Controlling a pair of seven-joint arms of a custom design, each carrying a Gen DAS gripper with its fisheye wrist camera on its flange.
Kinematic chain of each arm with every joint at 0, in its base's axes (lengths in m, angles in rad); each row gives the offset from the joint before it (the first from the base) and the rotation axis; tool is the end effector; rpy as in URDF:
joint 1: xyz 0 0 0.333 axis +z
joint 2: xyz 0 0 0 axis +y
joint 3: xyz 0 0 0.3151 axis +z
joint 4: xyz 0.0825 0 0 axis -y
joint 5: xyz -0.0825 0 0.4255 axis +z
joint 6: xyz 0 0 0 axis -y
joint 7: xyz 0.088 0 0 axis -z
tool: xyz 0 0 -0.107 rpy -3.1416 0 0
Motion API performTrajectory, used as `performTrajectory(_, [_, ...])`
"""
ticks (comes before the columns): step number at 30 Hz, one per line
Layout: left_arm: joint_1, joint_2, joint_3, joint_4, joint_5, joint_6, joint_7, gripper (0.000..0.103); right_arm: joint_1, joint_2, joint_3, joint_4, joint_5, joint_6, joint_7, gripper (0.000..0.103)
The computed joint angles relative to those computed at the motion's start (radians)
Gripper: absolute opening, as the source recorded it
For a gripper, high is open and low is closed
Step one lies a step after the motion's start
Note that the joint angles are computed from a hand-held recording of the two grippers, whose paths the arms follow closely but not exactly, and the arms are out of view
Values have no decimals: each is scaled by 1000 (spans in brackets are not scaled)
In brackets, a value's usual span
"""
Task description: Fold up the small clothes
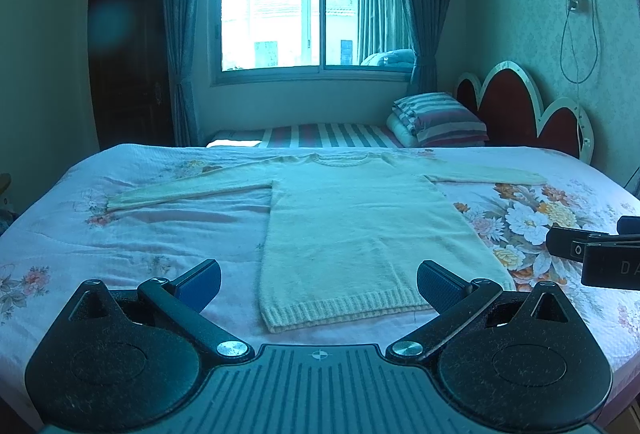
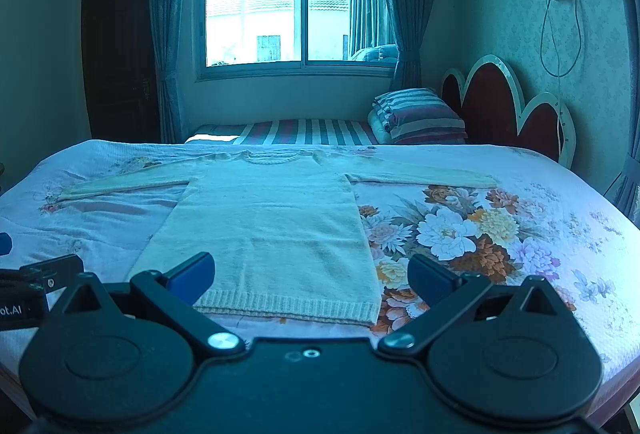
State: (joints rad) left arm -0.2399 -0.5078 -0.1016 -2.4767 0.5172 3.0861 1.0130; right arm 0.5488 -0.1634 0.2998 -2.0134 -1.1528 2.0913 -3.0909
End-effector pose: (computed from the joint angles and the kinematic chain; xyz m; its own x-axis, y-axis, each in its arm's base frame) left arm 0.4318 -0.2030 0.5785 -0.2822 -0.9591 -0.0240 -0.4081 0.1426 -0.9017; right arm 0.4121 0.4132 0.5622 -0.2748 -0.9611 0.0277 -0.4297 0.0970 -0.8977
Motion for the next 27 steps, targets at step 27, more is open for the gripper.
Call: performTrajectory(27, [5,699,-47,721,202,-96,-179,103,-242,42,-170,1,-179,156,154,76])
